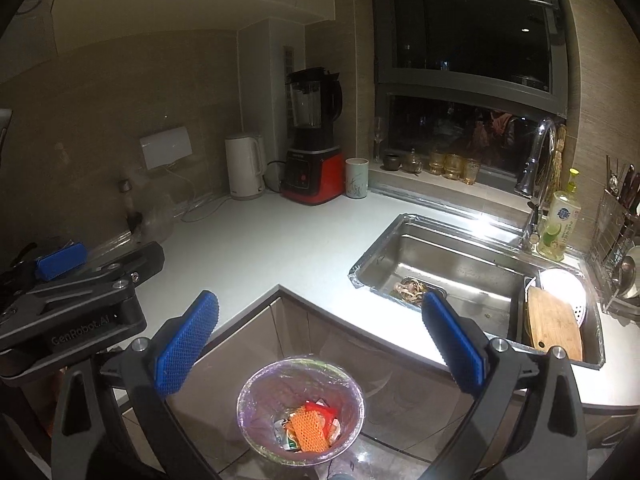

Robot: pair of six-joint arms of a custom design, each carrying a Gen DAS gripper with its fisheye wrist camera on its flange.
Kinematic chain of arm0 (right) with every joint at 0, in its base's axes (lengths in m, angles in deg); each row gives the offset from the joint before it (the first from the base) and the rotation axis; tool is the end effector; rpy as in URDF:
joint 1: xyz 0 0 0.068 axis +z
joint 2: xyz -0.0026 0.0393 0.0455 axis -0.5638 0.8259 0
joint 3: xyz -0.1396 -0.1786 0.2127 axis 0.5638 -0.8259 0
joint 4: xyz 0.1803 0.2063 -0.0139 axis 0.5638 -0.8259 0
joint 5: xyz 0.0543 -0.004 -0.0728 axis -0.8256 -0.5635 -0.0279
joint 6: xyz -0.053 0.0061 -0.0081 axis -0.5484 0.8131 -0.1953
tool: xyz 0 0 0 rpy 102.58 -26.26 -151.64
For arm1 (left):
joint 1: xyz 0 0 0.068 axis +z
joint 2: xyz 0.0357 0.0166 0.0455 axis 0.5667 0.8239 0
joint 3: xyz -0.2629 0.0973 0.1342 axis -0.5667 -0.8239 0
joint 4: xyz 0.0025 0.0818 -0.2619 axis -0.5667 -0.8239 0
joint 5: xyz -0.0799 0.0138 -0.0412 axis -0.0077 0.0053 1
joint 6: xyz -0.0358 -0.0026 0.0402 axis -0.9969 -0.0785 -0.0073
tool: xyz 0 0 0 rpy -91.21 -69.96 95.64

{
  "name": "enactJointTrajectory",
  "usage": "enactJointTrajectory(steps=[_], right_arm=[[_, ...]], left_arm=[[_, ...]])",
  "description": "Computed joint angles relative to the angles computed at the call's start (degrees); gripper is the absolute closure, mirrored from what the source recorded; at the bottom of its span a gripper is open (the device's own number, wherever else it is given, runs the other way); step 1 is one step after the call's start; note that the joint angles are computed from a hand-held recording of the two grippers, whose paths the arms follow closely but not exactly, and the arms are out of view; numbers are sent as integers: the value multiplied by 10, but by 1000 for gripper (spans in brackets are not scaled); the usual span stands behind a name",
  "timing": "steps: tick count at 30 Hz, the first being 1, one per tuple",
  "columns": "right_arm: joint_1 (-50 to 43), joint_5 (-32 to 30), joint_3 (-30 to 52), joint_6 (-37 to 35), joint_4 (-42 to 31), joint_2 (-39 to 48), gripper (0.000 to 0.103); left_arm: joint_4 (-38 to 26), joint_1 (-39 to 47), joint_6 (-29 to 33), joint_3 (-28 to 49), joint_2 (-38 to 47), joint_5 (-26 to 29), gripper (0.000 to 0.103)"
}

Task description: Collect trash

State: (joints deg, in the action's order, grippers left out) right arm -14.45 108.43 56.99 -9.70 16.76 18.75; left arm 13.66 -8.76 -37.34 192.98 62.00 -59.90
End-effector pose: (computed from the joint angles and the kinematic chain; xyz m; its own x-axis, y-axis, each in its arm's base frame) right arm 0.1831 0.0473 0.4798 -0.4602 0.1306 -0.8782 0.2552 0.9668 0.0101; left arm 0.2459 -0.2141 0.4935 -0.5258 0.1062 -0.8440 0.2815 0.9580 -0.0549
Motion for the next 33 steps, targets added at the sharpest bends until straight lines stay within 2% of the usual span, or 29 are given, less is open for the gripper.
enactJointTrajectory(steps=[6, 11, 17, 23, 33], right_arm=[[79, 70, -10, 61, -52, -22, 2], [136, 121, -5, 82, -75, -27, 2], [177, 158, -6, 95, -90, -33, 2], [174, 155, -10, 99, -93, -40, 2], [142, 119, -15, 67, -69, -37, 2]], left_arm=[[6, -41, 15, -47, -57, -52, 8], [-26, -61, 8, -45, -70, -70, 8], [-30, -81, 16, -55, -83, -73, 8], [-31, -88, 13, -58, -84, -76, 8], [-29, -70, 17, -54, -73, -49, 8]])
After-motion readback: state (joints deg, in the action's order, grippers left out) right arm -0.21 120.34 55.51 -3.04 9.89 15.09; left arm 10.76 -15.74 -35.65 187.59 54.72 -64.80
